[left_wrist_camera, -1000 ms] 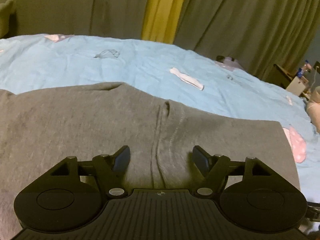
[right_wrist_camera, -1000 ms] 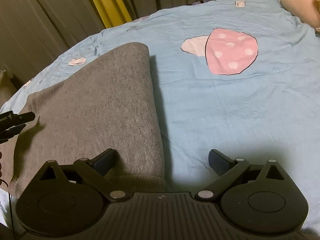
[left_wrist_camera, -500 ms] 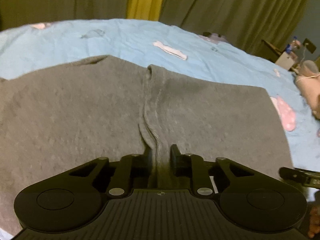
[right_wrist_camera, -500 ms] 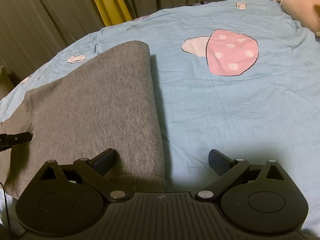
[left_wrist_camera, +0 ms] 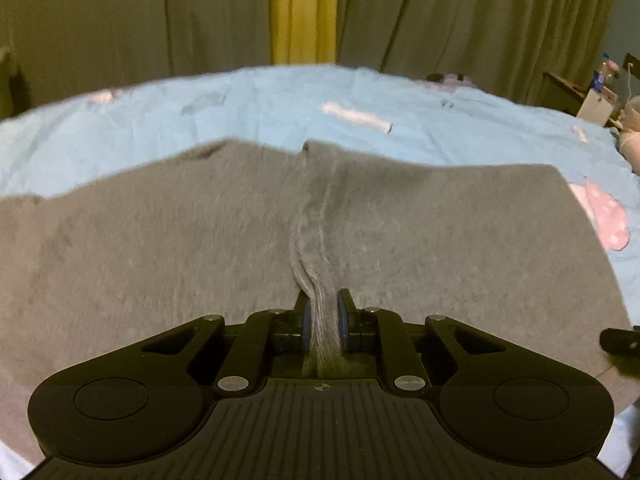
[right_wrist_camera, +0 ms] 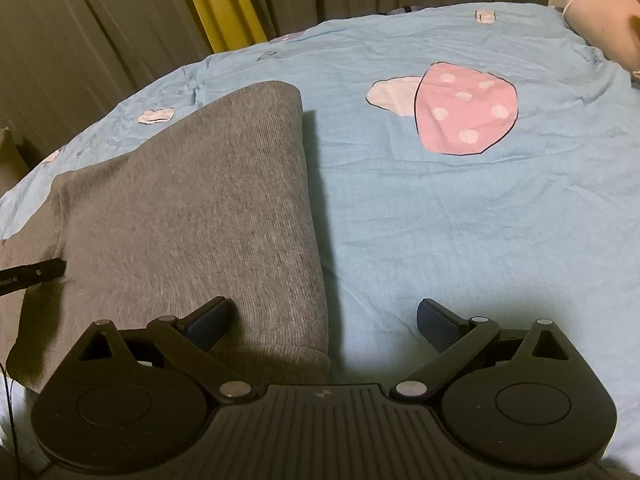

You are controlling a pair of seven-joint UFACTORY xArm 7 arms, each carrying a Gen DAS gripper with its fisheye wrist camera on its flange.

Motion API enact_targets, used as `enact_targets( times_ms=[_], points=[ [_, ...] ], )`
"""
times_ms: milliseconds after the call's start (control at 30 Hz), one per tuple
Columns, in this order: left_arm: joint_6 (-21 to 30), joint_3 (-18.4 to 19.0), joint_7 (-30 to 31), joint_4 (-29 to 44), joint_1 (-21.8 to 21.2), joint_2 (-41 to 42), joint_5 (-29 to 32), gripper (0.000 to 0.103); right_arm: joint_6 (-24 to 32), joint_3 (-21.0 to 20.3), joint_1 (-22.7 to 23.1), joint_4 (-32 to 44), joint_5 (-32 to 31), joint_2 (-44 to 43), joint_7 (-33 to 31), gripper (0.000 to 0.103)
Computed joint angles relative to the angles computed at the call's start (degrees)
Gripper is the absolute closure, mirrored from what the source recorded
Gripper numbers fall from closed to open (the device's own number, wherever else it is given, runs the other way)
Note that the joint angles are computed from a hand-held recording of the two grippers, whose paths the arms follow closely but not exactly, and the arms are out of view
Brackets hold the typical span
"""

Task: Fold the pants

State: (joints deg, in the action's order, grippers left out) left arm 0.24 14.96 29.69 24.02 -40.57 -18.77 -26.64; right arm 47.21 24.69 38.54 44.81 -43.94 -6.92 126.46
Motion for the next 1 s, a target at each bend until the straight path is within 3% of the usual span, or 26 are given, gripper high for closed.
enact_targets(
  times_ms=[100, 200, 233, 300, 400, 433, 500, 567, 700, 800, 867, 933, 1000],
  points=[
    [-1.84, 2.85, 1.14, -1.15, -2.8, -2.98, 0.43, 0.087, 0.43, 0.02, 0.09, 0.26, 0.05, 0.19, -0.05, 0.004],
    [-1.51, 3.53, 0.27, -0.62, -2.25, -0.3, 2.06, 0.084, -0.1, -0.14, 0.02, 0.23, -0.31, 0.32, -0.15, 0.004],
    [-1.91, 2.39, -1.1, -0.77, -0.78, 0.66, 3.31, 0.08, 0.12, -0.16, 0.04, 0.44, -0.24, 0.53, -0.39, 0.004],
    [-3.21, 3.87, -1.05, -1.62, -1.94, -0.45, 2.4, 0.064, 0.69, -0.13, 0.23, 0.77, -0.1, 0.77, -0.51, 0.004],
    [-6.76, -1.84, -7.3, -2.8, 6.58, -3.07, 3.61, 0.046, 0.9, -0.27, 0.41, 0.73, 0.18, 0.72, -0.25, 0.004],
    [-7.06, -0.67, -8.39, -2.74, 7.31, -4.21, 3.56, 0.041, 0.89, -0.28, 0.43, 0.78, 0.17, 0.8, -0.18, 0.004],
    [-7.34, 5.79, -9.94, -3.03, 5.94, -8.15, 3.21, 0.028, 0.96, -0.34, 0.49, 0.83, 0.21, 0.88, -0.27, 0.004],
    [-6.36, 13.95, -10.1, -2.97, 4.72, -12.5, 3.72, 0.027, 1.23, -0.36, 0.57, 1.06, 0.2, 1.08, -0.38, 0.004],
    [-2.15, 22.49, -10.93, -0.74, 10.28, -14.89, 4.84, 0.025, 1.46, -0.51, 0.71, 1.33, 0.06, 1.4, -0.46, 0.004],
    [0.21, 25.54, -10.22, 1.05, 14.52, -12.65, 3.84, 0.025, 1.64, -0.69, 0.78, 1.52, -0.13, 1.7, -0.6, 0.004],
    [2.34, 32.22, -7.74, 2.44, 10.92, -13.09, 1.03, 0.025, 1.99, -0.77, 0.89, 1.84, -0.25, 2.05, -0.68, 0.004],
    [5.23, 40.6, -4.78, 4.33, 4.18, -14.6, -2.85, 0.025, 2.48, -0.85, 1.07, 2.2, -0.3, 2.41, -0.79, 0.004],
    [6.58, 45.79, -2.37, 5.16, -0.14, -15.71, -5.88, 0.026, 2.91, -0.95, 1.3, 2.46, -0.23, 2.62, -0.89, 0.004]
  ],
)
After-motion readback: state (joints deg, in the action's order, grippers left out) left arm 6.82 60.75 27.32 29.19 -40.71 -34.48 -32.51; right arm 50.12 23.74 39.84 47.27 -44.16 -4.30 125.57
